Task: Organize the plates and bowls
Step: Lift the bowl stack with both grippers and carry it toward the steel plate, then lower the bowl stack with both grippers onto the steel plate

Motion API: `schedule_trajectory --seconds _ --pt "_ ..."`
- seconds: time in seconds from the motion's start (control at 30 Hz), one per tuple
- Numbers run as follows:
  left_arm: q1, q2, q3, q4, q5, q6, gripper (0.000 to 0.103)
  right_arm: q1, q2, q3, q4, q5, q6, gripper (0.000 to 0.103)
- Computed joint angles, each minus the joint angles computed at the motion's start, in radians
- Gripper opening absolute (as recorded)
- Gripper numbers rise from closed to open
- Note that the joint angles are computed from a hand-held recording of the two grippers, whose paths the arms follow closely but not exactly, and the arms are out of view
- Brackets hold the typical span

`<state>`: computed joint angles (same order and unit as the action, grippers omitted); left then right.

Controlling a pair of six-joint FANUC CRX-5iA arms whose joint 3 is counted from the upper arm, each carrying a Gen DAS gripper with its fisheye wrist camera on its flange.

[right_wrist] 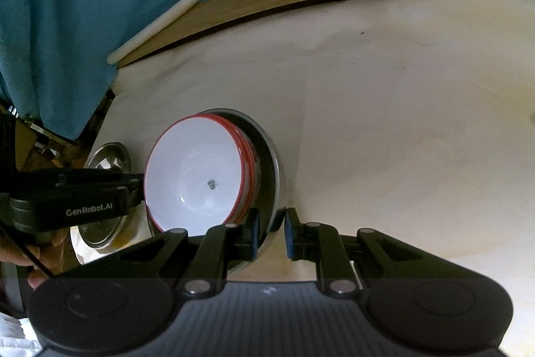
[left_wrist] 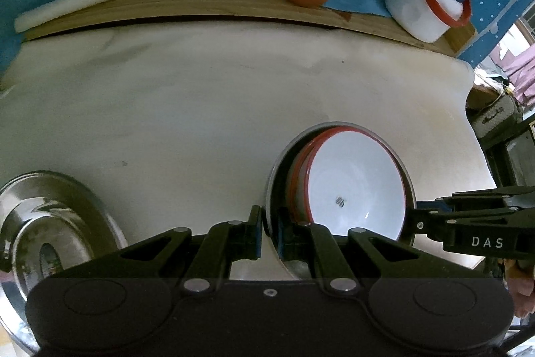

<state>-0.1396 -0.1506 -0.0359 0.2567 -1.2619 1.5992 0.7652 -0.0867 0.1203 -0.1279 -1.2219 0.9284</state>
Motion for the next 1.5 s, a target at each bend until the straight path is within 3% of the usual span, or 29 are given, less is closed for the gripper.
schedule_trajectory --seconds 0.97,1.5 --pt "0.108 -0.121 -0.027 -0.08 -0.03 0.1 0.007 -0.001 0.15 0.207 -0.101 -0.054 0.208 0.017" --pt "0.232 -0.206 -0.072 -0.08 -0.069 0.07 0.007 0.047 0.237 0.31 -0.133 -0.068 0.252 0.017"
